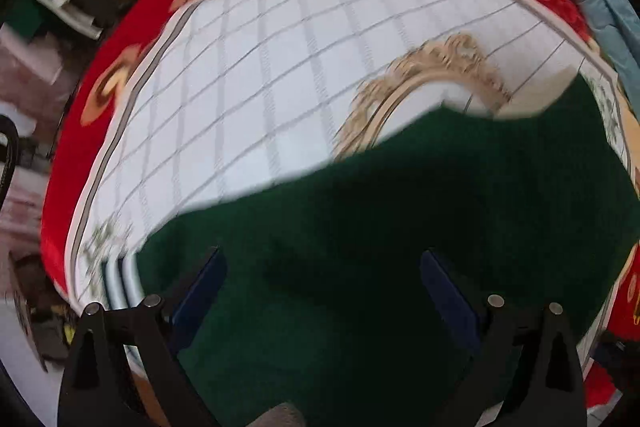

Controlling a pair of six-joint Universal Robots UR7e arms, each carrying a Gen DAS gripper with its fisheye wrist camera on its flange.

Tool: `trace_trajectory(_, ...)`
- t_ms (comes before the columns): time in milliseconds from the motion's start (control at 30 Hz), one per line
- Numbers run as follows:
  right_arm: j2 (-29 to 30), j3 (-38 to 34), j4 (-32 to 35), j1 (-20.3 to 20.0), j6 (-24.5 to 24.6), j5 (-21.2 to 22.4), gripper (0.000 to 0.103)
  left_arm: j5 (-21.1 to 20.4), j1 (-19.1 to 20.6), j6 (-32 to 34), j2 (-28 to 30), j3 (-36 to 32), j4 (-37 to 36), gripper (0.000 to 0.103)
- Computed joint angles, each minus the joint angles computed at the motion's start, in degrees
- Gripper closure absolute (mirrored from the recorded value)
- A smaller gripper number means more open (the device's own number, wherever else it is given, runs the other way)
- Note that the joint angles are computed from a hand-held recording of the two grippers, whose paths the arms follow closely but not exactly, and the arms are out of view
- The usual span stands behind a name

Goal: Fold large clothes

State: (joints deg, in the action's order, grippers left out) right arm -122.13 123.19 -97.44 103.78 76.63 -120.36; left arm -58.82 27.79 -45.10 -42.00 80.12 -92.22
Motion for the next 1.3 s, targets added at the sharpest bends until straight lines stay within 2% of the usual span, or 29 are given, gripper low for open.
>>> trace_trajectory(33, 1.30, -2.10, 1.65, 1.85, 0.40, -2.83, 0.064, 1.25, 0.25, 0.19, 1.76, -1.24, -0.58, 0.004)
trace_trajectory(67, 1.80, -2.94, 1.05, 2.09, -1.61, -4.54, 0.063, 2.49, 0.83, 0.10, 3.68, -2.73, -0.70, 0.004)
trace_trajectory(133, 4.38, -4.58, -3.34, 0.67, -9.35, -6.25, 0.062, 4.74, 2.74, -1.20, 8.00, -6.36, 1.76, 0.004)
trace_trajectory(200, 8.47, -6.30, -11.83, -3.92, -19.65, -5.81, 0.062, 3.90, 4.70, -2.23, 10.18, -8.20, 4.47, 0.002)
trace_trajectory(300, 16.84, -9.87, -22.36, -9.36, -31.94, -5.26, 0.062, 2.16, 6.78, -3.08, 9.16, -6.10, 3.06, 0.000)
trace_trajectory(400, 23.74, -12.83, -28.59, -14.39, -41.50, -4.70, 0.062, 3.65, 6.78, -2.96, 7.17, -3.51, 2.77, 0.000)
trace_trajectory(467, 27.15, -15.02, -27.11, -18.23, -45.15, -5.41, 0.062, 3.71, 6.84, -3.15, 6.15, -2.13, 2.44, 0.000)
trace_trajectory(533, 28.94, -15.39, -26.52, -22.23, -44.63, -3.44, 0.062, 4.19, 6.72, -3.79, 5.39, -1.46, 3.09, 0.000)
trace_trajectory(600, 29.97, -17.78, -24.56, -22.37, -44.24, -3.26, 0.062, 4.25, 6.40, -5.82, 4.24, -1.50, 4.79, 0.000)
trace_trajectory(633, 30.07, -19.21, -22.14, -21.65, -44.51, -3.32, 0.062, 4.03, 6.01, -7.13, 2.81, -0.69, 4.55, 0.000)
trace_trajectory(733, 26.83, -18.45, -21.68, -18.71, -46.02, -2.70, 0.059, 3.15, 4.14, -12.73, -2.79, 2.50, 5.56, 0.000)
trace_trajectory(800, 23.99, -17.17, -20.19, -16.30, -45.51, -1.30, 0.051, 2.39, 2.71, -17.23, -7.03, 4.34, 9.37, 0.000)
trace_trajectory(867, 21.08, -15.33, -17.95, -13.30, -43.07, 1.04, 0.048, 2.33, 1.79, -21.31, -9.91, 5.20, 14.36, 0.000)
trace_trajectory(967, 18.85, -12.44, -15.10, -9.28, -38.77, 3.75, 0.048, 2.61, 1.28, -28.71, -14.18, 6.63, 23.03, 0.000)
trace_trajectory(1067, 17.73, -8.66, -13.79, -6.25, -35.75, 5.94, 0.048, 3.22, 2.43, -33.25, -17.34, 9.58, 26.03, 0.001)
trace_trajectory(1167, 18.46, -5.23, -15.35, -5.22, -33.06, 8.14, 0.048, 2.61, 6.77, -31.85, -20.02, 13.34, 21.39, 0.003)
trace_trajectory(1233, 19.43, -3.78, -16.28, -5.10, -31.80, 8.34, 0.048, 0.80, 10.64, -27.22, -21.30, 15.96, 12.76, 0.003)
trace_trajectory(1267, 19.71, -3.09, -16.89, -4.83, -31.30, 8.12, 0.048, 0.64, 12.16, -25.44, -21.13, 16.80, 9.41, 0.008)
trace_trajectory(1300, 19.79, -2.51, -17.03, -4.15, -30.97, 7.29, 0.048, 0.50, 13.23, -24.04, -21.57, 18.02, 5.50, 0.037)
